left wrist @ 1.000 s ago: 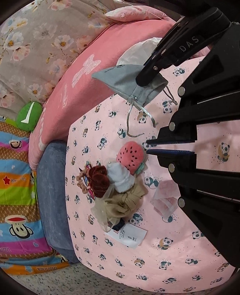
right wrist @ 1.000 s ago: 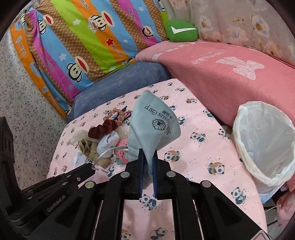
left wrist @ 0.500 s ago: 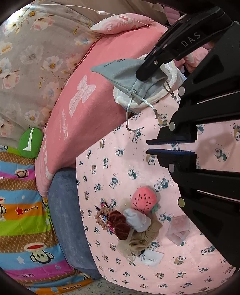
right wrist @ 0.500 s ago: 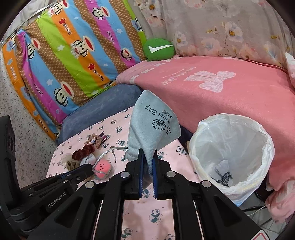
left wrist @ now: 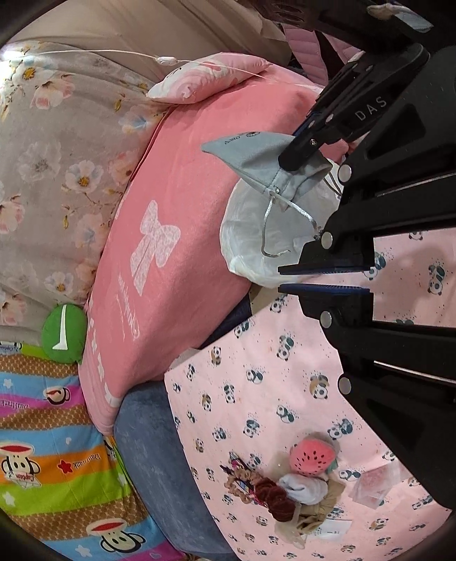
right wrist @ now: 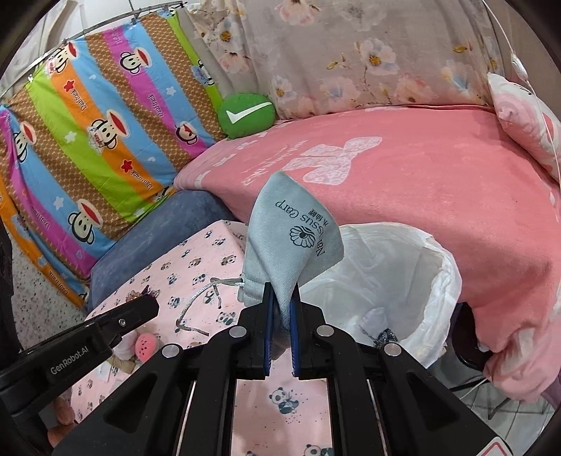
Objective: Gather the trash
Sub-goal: 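Carry the grey pouch toward the bin with the right gripper while the left returns to the pile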
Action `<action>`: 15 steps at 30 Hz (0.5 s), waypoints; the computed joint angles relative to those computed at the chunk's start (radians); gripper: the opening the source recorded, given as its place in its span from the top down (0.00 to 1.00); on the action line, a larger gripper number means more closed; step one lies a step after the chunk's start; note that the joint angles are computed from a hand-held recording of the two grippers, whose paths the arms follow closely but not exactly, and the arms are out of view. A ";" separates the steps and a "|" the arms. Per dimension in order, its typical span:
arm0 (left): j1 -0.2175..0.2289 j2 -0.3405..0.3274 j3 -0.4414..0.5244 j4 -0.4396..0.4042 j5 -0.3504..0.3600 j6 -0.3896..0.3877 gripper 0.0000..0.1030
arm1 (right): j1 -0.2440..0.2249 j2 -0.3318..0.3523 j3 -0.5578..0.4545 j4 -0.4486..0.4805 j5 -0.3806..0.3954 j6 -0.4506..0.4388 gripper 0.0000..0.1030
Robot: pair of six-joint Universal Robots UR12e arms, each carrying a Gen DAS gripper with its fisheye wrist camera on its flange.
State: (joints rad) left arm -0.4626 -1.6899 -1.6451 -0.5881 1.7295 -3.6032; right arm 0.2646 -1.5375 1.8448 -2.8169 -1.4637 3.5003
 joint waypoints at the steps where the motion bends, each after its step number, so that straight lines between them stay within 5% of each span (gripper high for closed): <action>1: -0.002 -0.007 0.008 0.003 -0.009 0.007 0.95 | -0.007 -0.002 0.004 -0.002 -0.002 0.004 0.92; 14: 0.011 -0.018 0.015 0.051 -0.111 0.017 0.95 | -0.052 -0.011 0.035 -0.022 0.009 0.039 0.92; 15: 0.013 -0.008 0.002 0.048 -0.100 0.008 0.88 | -0.052 -0.011 0.036 -0.022 0.018 0.037 0.92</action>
